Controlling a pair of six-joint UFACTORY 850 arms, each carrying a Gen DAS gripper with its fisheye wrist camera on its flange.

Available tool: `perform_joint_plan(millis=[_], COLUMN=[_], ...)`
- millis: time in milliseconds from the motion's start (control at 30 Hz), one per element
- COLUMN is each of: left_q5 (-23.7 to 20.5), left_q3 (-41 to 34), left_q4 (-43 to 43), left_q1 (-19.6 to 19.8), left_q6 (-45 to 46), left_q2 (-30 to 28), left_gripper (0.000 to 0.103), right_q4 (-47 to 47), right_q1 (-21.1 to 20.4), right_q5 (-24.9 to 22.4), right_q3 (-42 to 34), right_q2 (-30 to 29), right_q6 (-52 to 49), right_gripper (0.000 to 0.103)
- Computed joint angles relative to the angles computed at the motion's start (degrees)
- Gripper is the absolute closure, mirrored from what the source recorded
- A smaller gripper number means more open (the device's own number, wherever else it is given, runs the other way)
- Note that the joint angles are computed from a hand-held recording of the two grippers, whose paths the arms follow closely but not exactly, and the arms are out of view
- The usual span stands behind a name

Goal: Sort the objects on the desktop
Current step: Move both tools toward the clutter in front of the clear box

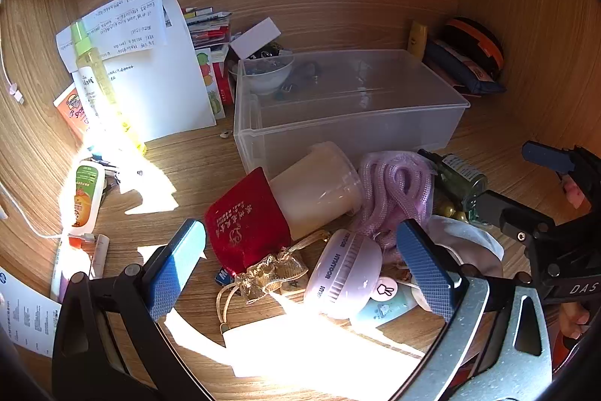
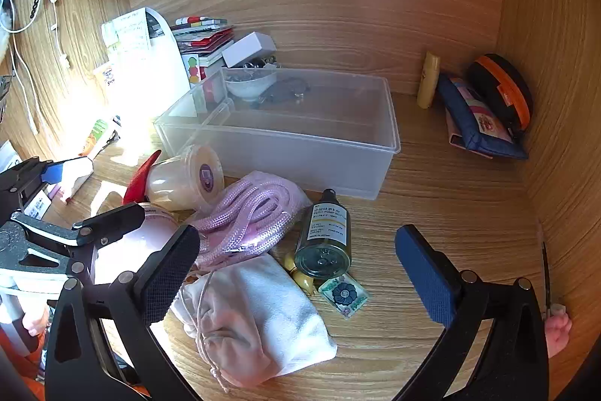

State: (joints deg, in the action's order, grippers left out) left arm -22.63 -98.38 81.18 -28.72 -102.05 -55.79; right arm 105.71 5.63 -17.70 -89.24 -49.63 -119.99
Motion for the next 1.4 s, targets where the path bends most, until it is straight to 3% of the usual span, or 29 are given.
perform_joint_plan(millis=[767, 1100, 1400], left_q5=[-1.1, -1.8, 1.8], left_q3=[0.8, 1.6, 3.7], left_q4=[3.3, 4.7, 5.3], left_q1=[-0.7, -0.6, 0.7], left_q6=[-3.5, -5.2, -6.4], left_q2=[0.4, 1.1, 2.7], left_gripper=[0.0, 0.0, 0.0], right_q4=[1.7, 6.6, 12.8], right_q1=[-0.1, -0.3, -0.7], right_q5=[-0.9, -0.9, -0.3], right_q3=[1.2, 2.3, 2.9], right_q2=[0.8, 1.4, 1.9], right_q6=[-2.2, -7.2, -14.0], right_gripper=[0.0, 0.0, 0.0])
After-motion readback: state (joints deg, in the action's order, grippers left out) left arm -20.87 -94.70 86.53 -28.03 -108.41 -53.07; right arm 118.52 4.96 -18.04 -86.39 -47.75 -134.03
